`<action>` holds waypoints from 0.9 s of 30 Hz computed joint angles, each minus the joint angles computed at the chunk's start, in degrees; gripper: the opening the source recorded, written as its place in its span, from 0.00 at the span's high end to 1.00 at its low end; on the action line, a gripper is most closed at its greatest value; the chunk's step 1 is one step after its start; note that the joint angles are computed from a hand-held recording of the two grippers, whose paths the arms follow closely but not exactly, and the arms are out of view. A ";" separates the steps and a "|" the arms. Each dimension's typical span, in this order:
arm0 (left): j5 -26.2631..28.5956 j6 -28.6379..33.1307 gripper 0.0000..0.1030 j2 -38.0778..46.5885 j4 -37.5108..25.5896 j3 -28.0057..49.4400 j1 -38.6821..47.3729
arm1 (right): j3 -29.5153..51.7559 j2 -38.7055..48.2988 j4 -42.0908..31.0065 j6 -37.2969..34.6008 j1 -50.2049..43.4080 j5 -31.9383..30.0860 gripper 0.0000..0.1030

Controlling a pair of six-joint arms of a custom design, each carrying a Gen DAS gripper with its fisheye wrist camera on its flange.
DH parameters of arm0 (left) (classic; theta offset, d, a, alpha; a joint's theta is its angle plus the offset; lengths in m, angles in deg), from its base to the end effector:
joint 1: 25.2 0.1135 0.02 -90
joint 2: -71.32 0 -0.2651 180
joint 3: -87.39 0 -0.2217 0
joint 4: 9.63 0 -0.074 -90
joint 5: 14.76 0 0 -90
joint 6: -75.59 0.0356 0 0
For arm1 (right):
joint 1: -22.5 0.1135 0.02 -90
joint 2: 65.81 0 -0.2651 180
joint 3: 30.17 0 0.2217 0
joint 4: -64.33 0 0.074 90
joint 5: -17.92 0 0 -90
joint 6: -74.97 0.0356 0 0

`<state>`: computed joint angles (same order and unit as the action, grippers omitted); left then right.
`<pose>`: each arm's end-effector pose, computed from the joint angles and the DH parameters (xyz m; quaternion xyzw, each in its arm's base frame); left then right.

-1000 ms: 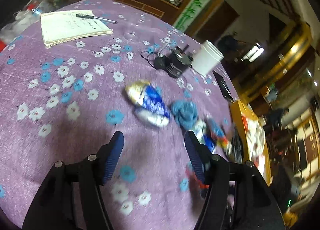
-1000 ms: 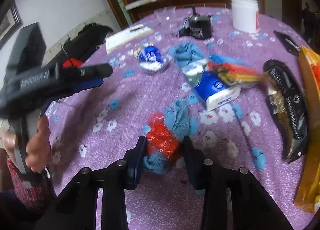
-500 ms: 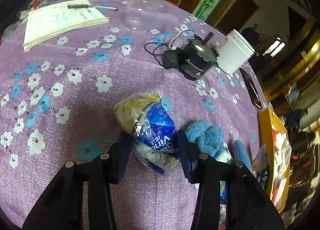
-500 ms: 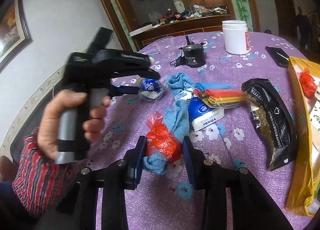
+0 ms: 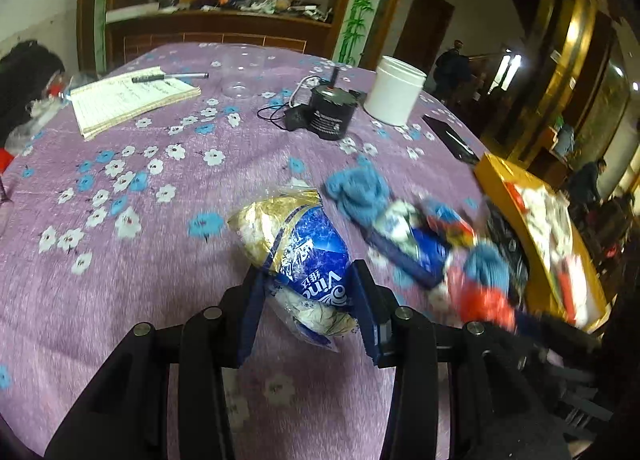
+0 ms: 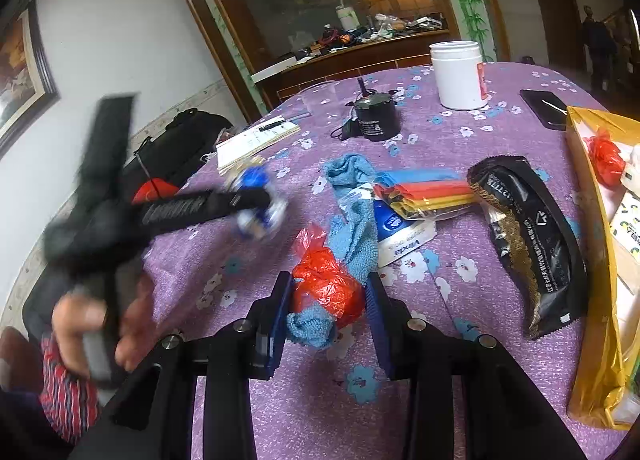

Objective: Organize soft objects
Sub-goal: 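Grasp the blue Vinda tissue bag with left tool while right tool grasps red bag and blue cloth, then carry the Vinda bag with left tool while right tool carries red bag and blue cloth to tray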

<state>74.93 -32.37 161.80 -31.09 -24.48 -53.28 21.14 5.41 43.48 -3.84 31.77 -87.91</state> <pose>0.2704 -0.1440 0.2184 0.0801 0.9164 -0.1511 0.3620 0.2206 0.0458 0.2183 -0.0423 0.9013 0.1965 0.3838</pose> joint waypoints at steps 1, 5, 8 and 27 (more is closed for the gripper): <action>-1.26 0.65 0.61 -0.78 1.39 -1.45 -1.09 | -0.05 -0.13 0.01 0.21 0.00 0.34 0.64; -4.07 1.69 0.61 -3.12 4.60 -4.02 -3.65 | -0.01 -0.22 -0.04 0.85 -0.21 1.11 0.64; -5.91 2.04 0.61 -3.91 5.44 -4.74 -4.82 | 0.23 0.12 -0.02 1.09 -0.37 1.21 0.64; -23.09 4.77 0.61 -7.74 9.92 -8.32 -12.85 | 0.15 -0.23 -0.17 1.68 -0.34 2.38 0.64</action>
<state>51.83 -27.59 154.07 -21.17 -32.80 -66.13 21.29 5.18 43.32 -2.16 31.43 -85.53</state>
